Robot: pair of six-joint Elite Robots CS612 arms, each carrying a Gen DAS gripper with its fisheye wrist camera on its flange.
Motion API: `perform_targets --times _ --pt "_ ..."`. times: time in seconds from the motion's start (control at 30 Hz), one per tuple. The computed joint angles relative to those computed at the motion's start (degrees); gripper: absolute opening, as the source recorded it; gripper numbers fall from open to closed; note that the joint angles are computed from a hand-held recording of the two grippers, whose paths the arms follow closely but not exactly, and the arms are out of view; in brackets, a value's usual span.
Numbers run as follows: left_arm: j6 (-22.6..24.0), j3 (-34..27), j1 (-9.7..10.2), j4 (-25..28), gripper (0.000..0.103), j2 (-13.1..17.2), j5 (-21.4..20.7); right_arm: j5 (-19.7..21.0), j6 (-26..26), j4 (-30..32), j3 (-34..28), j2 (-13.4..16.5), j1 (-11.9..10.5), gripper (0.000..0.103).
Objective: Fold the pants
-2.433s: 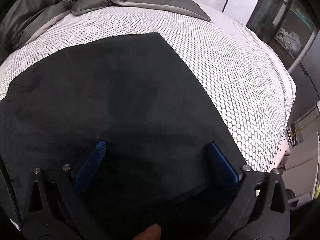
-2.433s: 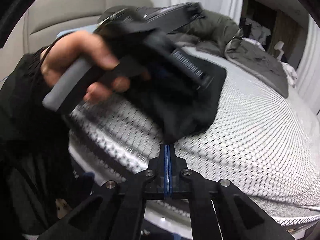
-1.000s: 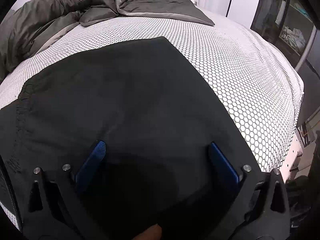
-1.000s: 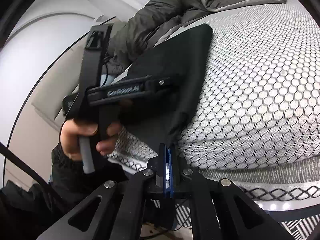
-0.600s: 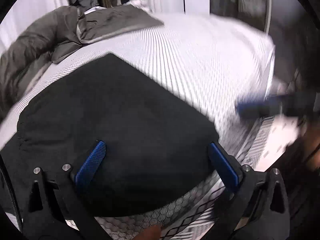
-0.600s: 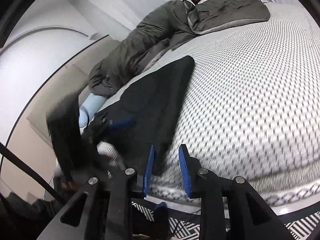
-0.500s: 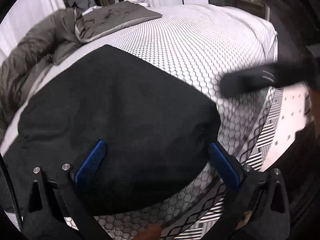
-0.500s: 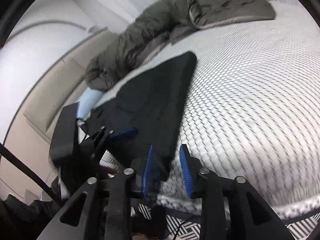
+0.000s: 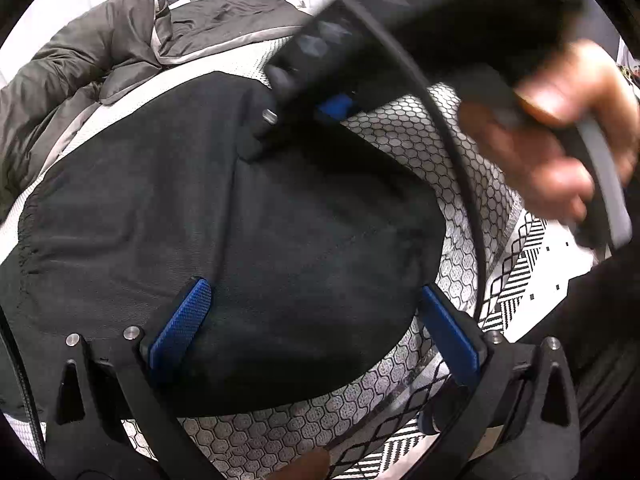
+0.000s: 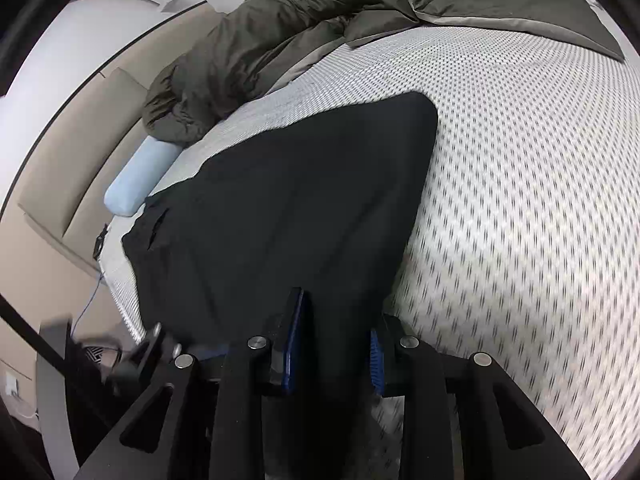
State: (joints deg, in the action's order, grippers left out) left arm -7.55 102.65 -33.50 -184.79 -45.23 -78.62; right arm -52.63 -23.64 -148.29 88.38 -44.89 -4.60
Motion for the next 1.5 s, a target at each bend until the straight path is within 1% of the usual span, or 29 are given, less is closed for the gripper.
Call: perform_targets --times 0.1,0.17,0.23,0.33,0.4,0.47,0.5,0.53,0.57,0.63,0.67,0.7,0.77,0.83,0.9,0.93,0.97,1.03,1.07,1.13,1.2,1.23,1.3,1.33,1.37,1.4,1.43,1.47,1.5 --pt "1.0 0.8 -0.61 -0.3 0.103 -0.2 1.4 -1.0 1.7 2.1 -4.5 1.8 0.3 0.028" --pt "1.1 1.3 -0.88 -0.5 0.103 -0.3 1.8 -1.4 3.8 2.4 -8.0 3.6 0.5 0.028" --pt "1.1 1.6 -0.97 -0.6 0.103 -0.4 1.6 -1.9 5.9 4.2 -12.3 6.0 1.1 0.028" --pt "1.3 1.7 -0.98 -0.6 0.103 -0.4 1.4 -4.1 5.5 5.9 -17.8 9.0 1.9 0.023" --pt "1.9 1.6 -0.91 -0.7 0.103 -0.4 1.3 -6.4 4.5 6.4 -21.2 10.8 2.7 0.023" --pt "2.6 1.8 -0.86 -1.5 0.103 -0.4 1.1 -8.1 2.9 6.0 -22.7 11.6 3.2 0.024" --pt "3.0 2.0 -0.80 -2.1 0.103 -0.5 0.7 -8.5 3.1 6.2 -23.0 11.7 3.2 0.025" --pt "3.1 2.1 -0.65 -2.6 0.103 -0.6 0.0 -8.1 3.7 6.8 -23.0 11.5 2.9 0.029" --pt "3.1 2.5 -0.35 -3.8 0.103 -0.8 -1.2 -6.7 5.5 6.5 -22.1 10.8 2.3 0.036" --pt "2.4 3.5 0.40 -6.0 0.103 -1.5 -4.2 -2.4 7.9 4.4 -18.8 9.1 0.8 0.047" --pt "2.0 3.9 0.94 -7.2 0.103 -1.8 -6.1 1.3 9.9 1.2 -15.7 7.8 -0.3 0.048" --pt "1.5 4.6 1.60 -8.9 0.103 -2.3 -8.4 3.9 11.0 -1.1 -13.1 6.8 -1.4 0.048" --pt "0.7 5.8 2.69 -11.8 0.103 -3.0 -10.8 7.2 11.8 -3.9 -8.0 4.8 -2.9 0.049" --pt "-1.3 6.9 3.76 -14.4 0.103 -3.6 -10.7 8.7 11.6 -3.9 -5.6 4.1 -3.0 0.049" --pt "-4.1 7.7 4.84 -16.1 0.103 -4.1 -9.5 9.8 9.6 -2.2 -4.3 3.8 -3.0 0.048" --pt "-5.2 7.4 5.52 -16.3 0.103 -4.0 -8.9 9.0 8.6 -1.8 -4.1 3.8 -2.4 0.041" --pt "-6.6 7.5 6.04 -16.9 0.103 -4.1 -7.9 6.8 8.0 -2.6 -3.8 3.8 -1.7 0.023" --pt "-9.7 7.5 7.29 -17.9 0.103 -4.2 -6.0 5.0 5.9 -1.6 -4.0 3.6 -1.2 0.013" --pt "-10.9 7.4 7.96 -18.3 0.103 -4.1 -5.6 4.5 5.0 -2.4 -3.6 3.1 -1.5 0.012" --pt "-13.7 7.2 9.23 -18.9 0.103 -4.0 -4.2 4.0 4.6 -4.2 -5.3 3.9 -1.4 0.012" --pt "-16.4 7.0 10.55 -19.2 0.103 -3.8 -3.4 2.2 7.4 -4.8 -8.7 5.7 -1.3 0.012" --pt "-17.5 6.9 11.04 -19.0 0.103 -3.7 -3.0 1.7 8.6 -3.9 -10.0 6.3 -1.5 0.020" --pt "-19.1 7.1 11.68 -18.5 0.103 -3.5 -1.8 0.0 11.4 -2.5 -10.6 6.6 -1.6 0.030" --pt "-19.5 7.1 11.88 -18.0 0.102 -3.5 -1.0 -0.1 12.2 -3.6 -9.9 6.2 -1.9 0.031" --pt "-19.5 7.1 11.96 -17.9 0.102 -3.5 -0.4 -0.7 12.8 -6.9 -8.2 5.4 -2.0 0.031" --pt "-18.7 6.8 11.92 -17.8 0.102 -3.4 0.4 -2.9 13.0 -12.1 -5.9 4.2 -1.9 0.031" --pt "-17.9 6.6 11.74 -18.3 0.102 -3.2 1.1 -4.0 12.4 -15.9 -4.2 3.3 -1.8 0.031" --pt "-16.8 6.1 11.37 -18.7 0.102 -3.0 1.8 -4.0 11.4 -20.8 -1.8 2.0 -1.8 0.032" --pt "-14.5 5.3 11.01 -19.0 0.102 -2.8 1.9 -3.7 11.1 -23.3 -0.6 1.4 -1.8 0.033"
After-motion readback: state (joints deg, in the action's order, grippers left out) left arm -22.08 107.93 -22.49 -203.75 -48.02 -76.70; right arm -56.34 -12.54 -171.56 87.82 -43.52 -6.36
